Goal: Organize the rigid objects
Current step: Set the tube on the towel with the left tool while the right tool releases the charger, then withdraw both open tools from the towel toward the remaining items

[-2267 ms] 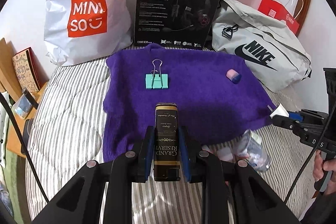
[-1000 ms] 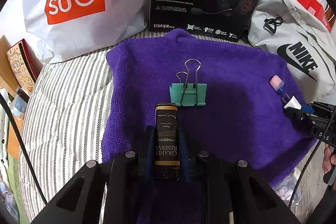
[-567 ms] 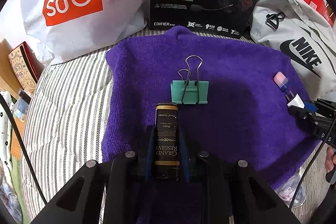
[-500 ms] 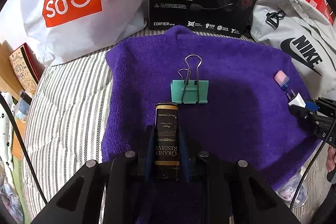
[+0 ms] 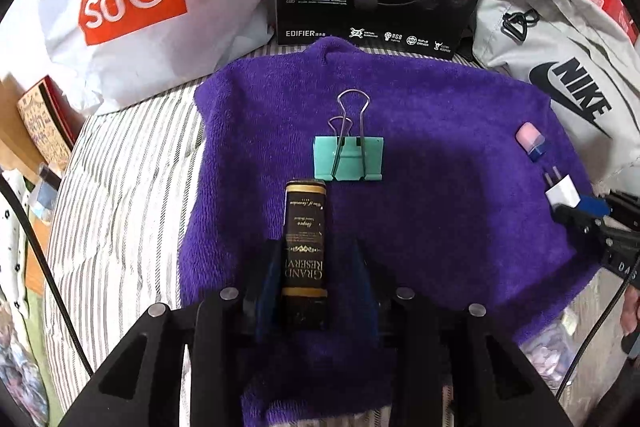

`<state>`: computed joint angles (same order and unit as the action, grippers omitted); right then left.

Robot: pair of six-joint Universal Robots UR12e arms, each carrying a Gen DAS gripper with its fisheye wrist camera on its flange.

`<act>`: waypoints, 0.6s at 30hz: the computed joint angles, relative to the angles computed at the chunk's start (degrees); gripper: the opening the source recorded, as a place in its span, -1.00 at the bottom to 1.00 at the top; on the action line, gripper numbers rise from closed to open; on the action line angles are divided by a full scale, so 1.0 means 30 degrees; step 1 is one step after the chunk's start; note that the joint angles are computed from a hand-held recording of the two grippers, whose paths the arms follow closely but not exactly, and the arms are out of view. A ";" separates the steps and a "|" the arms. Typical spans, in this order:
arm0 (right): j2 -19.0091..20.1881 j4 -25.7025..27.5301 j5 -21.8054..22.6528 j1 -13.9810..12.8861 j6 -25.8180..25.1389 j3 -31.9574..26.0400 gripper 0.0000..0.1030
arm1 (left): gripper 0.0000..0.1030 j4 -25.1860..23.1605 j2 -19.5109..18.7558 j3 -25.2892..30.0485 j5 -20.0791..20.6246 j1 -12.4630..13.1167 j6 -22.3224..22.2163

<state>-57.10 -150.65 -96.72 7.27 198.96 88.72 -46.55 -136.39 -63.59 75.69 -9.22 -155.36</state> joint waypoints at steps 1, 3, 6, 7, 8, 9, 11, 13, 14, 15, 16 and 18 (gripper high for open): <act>-0.0089 0.0000 0.0082 0.0003 0.0170 0.0086 -0.40 | -0.33 -0.0063 0.0106 -0.0088 -0.0131 0.0041 -0.0042; -0.0302 -0.0099 0.0162 0.0024 0.0508 0.0318 -0.33 | -0.33 0.0221 0.0486 -0.0558 -0.0457 0.0134 -0.0009; -0.0704 -0.0532 0.0050 0.0096 0.1033 0.0808 -0.17 | -0.29 0.0795 0.1113 -0.1388 -0.0654 0.0187 0.0084; -0.0897 -0.0689 0.0000 0.0131 0.1256 0.1037 -0.12 | -0.23 0.0931 0.1325 -0.1674 -0.0768 0.0213 0.0138; -0.1032 -0.0812 -0.0034 0.0164 0.1417 0.1195 -0.02 | -0.16 0.1089 0.1573 -0.2019 -0.0861 0.0220 0.0207; -0.1233 -0.1030 -0.0101 0.0240 0.1670 0.1448 0.08 | -0.13 0.1282 0.1835 -0.2400 -0.0989 0.0249 0.0284; -0.1479 -0.1211 -0.0123 0.0342 0.2035 0.1746 0.14 | -0.02 0.1656 0.2472 -0.3348 -0.1443 0.0362 0.0480; -0.1812 -0.1168 -0.0343 0.0555 0.2525 0.2081 0.21 | 0.06 0.1930 0.2978 -0.4122 -0.1705 0.0432 0.0752; -0.1890 -0.1141 -0.0576 0.0642 0.2658 0.2153 0.28 | 0.11 0.2078 0.3260 -0.4578 -0.1826 0.0447 0.0992; -0.2037 -0.1088 -0.0929 0.0785 0.2899 0.2300 0.36 | 0.13 0.2166 0.3490 -0.4962 -0.1917 0.0476 0.1170; -0.2194 -0.1022 -0.1260 0.0940 0.3227 0.2458 0.39 | 0.14 0.2253 0.3666 -0.5263 -0.1951 0.0490 0.1240; -0.2506 -0.1097 -0.1575 0.1199 0.3890 0.2836 0.44 | 0.15 0.2378 0.4034 -0.5957 -0.1991 0.0532 0.1362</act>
